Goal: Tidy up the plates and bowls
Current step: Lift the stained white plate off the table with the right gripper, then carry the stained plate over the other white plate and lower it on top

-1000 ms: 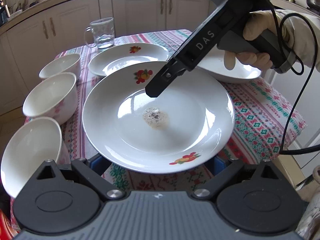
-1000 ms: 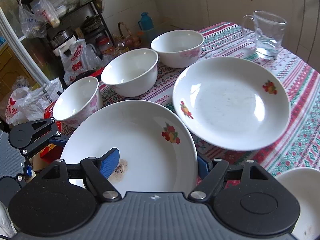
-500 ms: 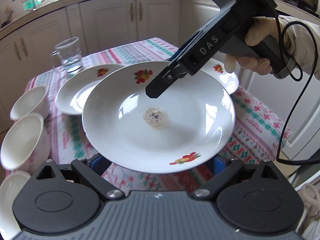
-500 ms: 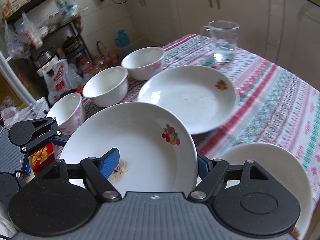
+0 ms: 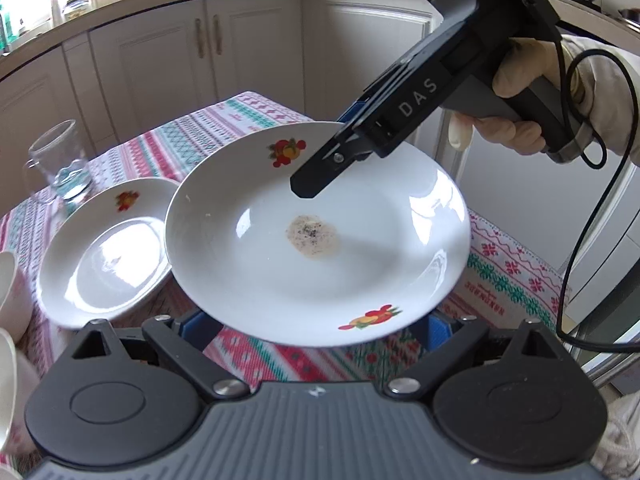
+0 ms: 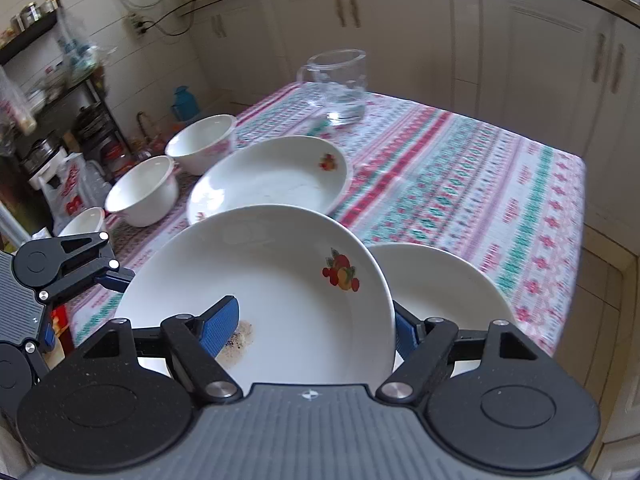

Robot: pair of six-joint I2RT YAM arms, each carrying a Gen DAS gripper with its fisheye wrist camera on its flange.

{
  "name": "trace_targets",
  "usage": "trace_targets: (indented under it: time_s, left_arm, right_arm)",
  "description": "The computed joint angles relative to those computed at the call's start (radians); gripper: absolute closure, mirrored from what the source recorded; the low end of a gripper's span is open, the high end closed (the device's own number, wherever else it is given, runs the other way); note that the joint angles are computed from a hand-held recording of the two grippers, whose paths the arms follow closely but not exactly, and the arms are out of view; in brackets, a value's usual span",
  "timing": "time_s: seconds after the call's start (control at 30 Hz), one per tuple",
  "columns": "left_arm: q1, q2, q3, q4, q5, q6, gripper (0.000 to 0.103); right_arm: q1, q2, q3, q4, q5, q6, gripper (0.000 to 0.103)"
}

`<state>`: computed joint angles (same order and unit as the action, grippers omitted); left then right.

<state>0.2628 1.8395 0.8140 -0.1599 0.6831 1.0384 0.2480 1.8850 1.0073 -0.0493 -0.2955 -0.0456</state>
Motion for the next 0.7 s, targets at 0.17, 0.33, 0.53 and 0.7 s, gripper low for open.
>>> trace_targets:
  time_s: [0.17,0.33,0.53,0.7]
  left_arm:
    - [-0.058,0.044,0.041,0.011,-0.018,-0.042,0.006]
    - [-0.095,0.062,0.062,0.015,-0.042,-0.066,0.006]
    - [-0.118,0.072,0.069,0.041,-0.058,-0.086,0.006]
    - [-0.135,0.085,0.086,0.053,-0.074,-0.106,0.006]
  right_arm:
    - [-0.051,0.009,-0.019,0.034,-0.019,0.002,0.02]
    - [-0.085,0.033,-0.025,0.066,-0.036,0.004,0.02]
    - [-0.111,0.056,-0.025,0.082,-0.052,0.003,0.02]
    - [-0.123,0.083,-0.015,0.088,-0.057,0.004,0.02]
